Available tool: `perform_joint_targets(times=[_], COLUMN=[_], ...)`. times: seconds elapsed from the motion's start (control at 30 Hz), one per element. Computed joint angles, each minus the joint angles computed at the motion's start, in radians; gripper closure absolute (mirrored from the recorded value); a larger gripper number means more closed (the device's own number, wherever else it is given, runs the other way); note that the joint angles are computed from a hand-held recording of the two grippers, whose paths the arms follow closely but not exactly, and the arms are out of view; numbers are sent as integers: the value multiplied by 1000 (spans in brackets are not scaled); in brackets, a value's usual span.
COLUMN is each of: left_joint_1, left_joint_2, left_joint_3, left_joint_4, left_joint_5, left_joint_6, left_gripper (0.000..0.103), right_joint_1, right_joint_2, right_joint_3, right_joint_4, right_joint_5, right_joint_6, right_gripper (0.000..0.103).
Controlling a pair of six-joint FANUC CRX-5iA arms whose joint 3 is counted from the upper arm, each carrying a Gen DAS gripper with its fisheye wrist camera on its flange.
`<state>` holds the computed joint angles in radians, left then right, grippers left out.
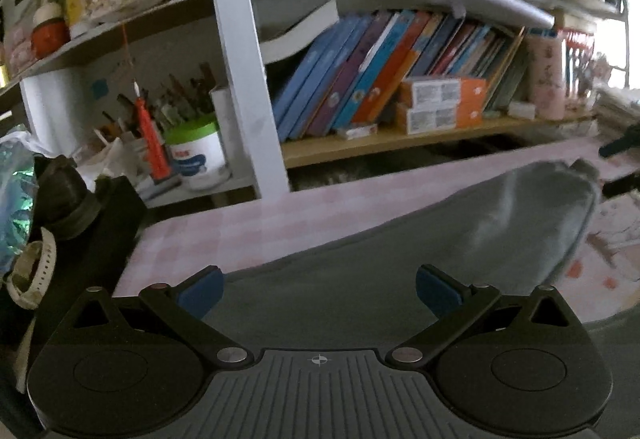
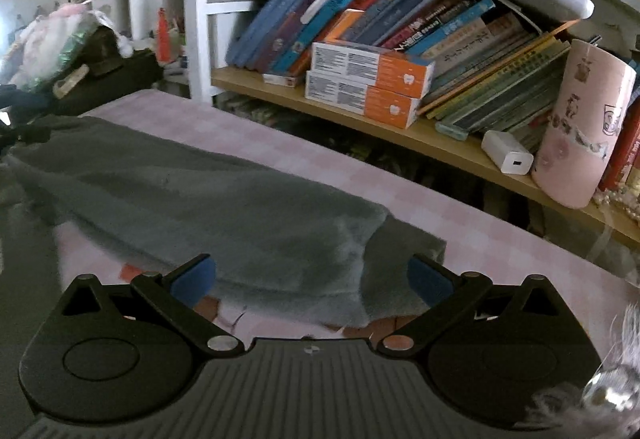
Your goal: Fold clothes
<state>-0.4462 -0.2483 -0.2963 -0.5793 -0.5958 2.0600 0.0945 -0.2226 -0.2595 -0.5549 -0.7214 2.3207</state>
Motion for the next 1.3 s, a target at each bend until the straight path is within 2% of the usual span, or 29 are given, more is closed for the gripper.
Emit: perform_joint_targets(times=[0.03,0.2,0.27,0.37,0.47,0.57,0.67,0.73,0.77,0.83,0.93,1.1,1.3], left_joint_1=[-2,-117,-106,-38,60,127,209,240,247,258,288,314,376], left_joint_2=[13,110,129,139,144,130,107,106,109,117,124,154,158], left_joint_3=[12,120,132,128,111,73,10,-3,0,9,-3,1,-63], left_joint_4=[-16,-308,-313,-213,-19,111,292,348,349,344,399,488,705], left_joint_5=[-14,-190,-194,-140,-84,-25,50,53,44,35,55,39,83], left_joint_6=[0,166,158,73,-109,-225,-386,-452,-460,-466,-524,-669,-903], left_gripper=[0,0,0,0,0,1,15,34,37,38,38,38,34], right_joint_1=[1,11,9,-5,-29,-54,-63,-54,-54,-57,-58,-35,-39], right_joint_2=[11,63,80,119,180,241,288,306,315,323,330,356,358], right_joint_3=[7,46,63,103,170,233,276,282,289,295,302,330,331], right_joint_4=[0,5,-2,-13,-12,-7,17,58,62,47,17,35,19], right_joint_5=[5,18,20,6,-33,-70,-95,-93,-100,-104,-98,-134,-162], right_joint_6=[4,33,53,43,-36,-117,-160,-167,-157,-127,-80,-63,-34], right_gripper=[0,0,0,0,0,9,24,35,36,36,36,36,36])
